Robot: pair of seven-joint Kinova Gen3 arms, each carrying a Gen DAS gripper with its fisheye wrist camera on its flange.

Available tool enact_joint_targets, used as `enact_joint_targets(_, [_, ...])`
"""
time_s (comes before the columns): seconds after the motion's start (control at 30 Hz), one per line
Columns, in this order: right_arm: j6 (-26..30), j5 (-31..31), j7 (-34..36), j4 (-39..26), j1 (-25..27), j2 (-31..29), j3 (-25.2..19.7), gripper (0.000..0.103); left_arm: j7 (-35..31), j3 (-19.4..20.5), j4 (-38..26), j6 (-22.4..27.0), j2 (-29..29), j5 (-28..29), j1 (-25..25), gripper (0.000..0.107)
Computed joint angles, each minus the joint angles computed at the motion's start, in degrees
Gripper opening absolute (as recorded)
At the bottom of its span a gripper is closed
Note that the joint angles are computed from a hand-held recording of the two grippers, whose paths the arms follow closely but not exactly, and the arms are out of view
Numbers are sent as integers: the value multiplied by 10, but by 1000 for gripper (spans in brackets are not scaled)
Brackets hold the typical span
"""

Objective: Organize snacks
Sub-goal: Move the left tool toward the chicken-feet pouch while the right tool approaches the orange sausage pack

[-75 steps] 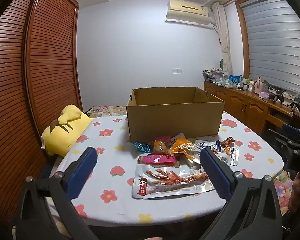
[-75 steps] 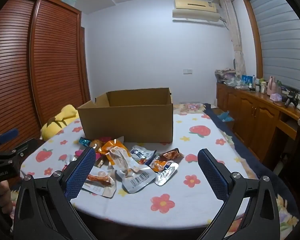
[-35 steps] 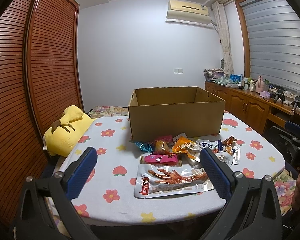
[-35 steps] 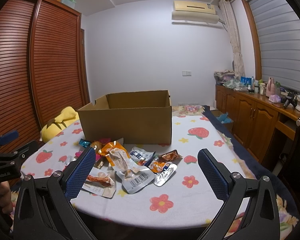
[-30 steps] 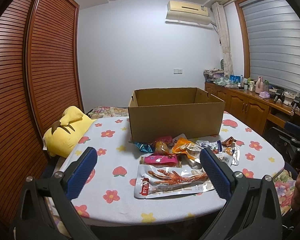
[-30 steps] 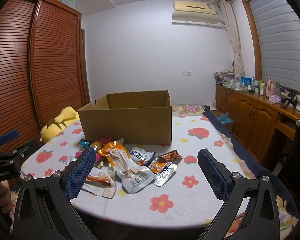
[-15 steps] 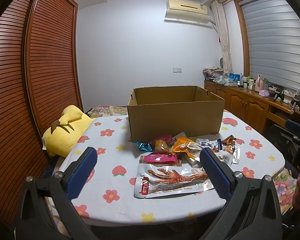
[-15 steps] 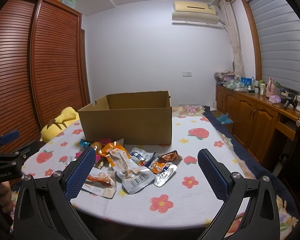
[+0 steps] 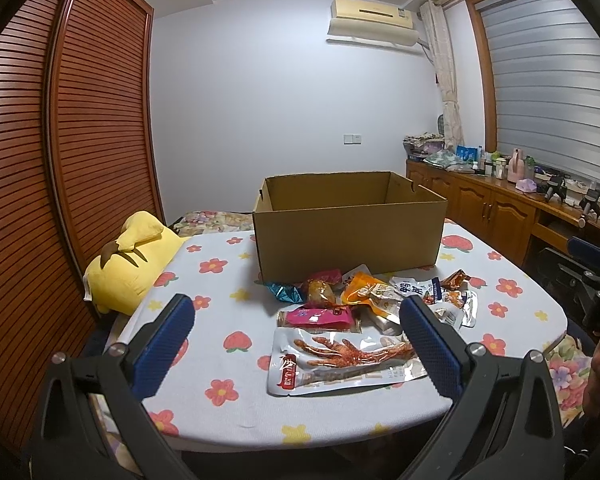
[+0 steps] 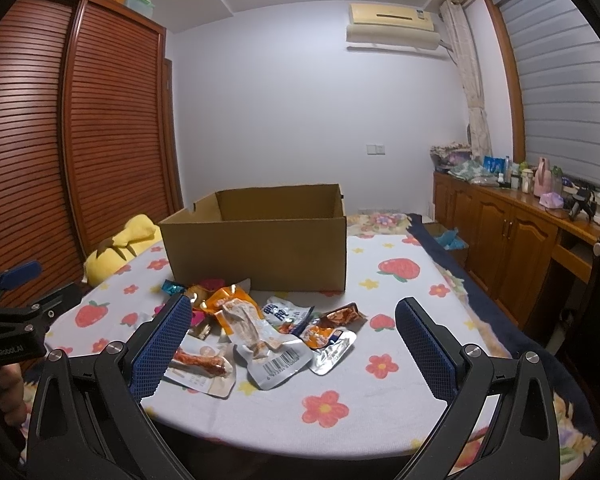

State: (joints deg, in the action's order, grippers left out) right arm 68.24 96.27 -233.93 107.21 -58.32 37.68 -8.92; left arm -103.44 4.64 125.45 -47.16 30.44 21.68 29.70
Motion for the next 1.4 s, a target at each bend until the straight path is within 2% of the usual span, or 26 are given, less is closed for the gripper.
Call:
enact_joint_targets(0.4, [-9,-8,15,-13,0,0,2,103,-8,-1,-2,16,-2,4,1,103])
enact_joint_targets(0.73, [-44,-14,39,3,27,-15,4,103,4,-4,-34,66,18,-17,-16,103])
enact_joint_targets(0.97, [-125,-21,83,9,80,-26,-1,100,9,-7,-72,110,39,-52,-30,103])
enact_joint_targets(1.17, [-211,-26,136,-6,126,-21,2,96,32,3,-113,173,57,-104,-58,103])
enact_joint_targets(1.4, [-269,-46,186,-27,142,-12,15,95,65,17,-152,236,80,-158,-89,102])
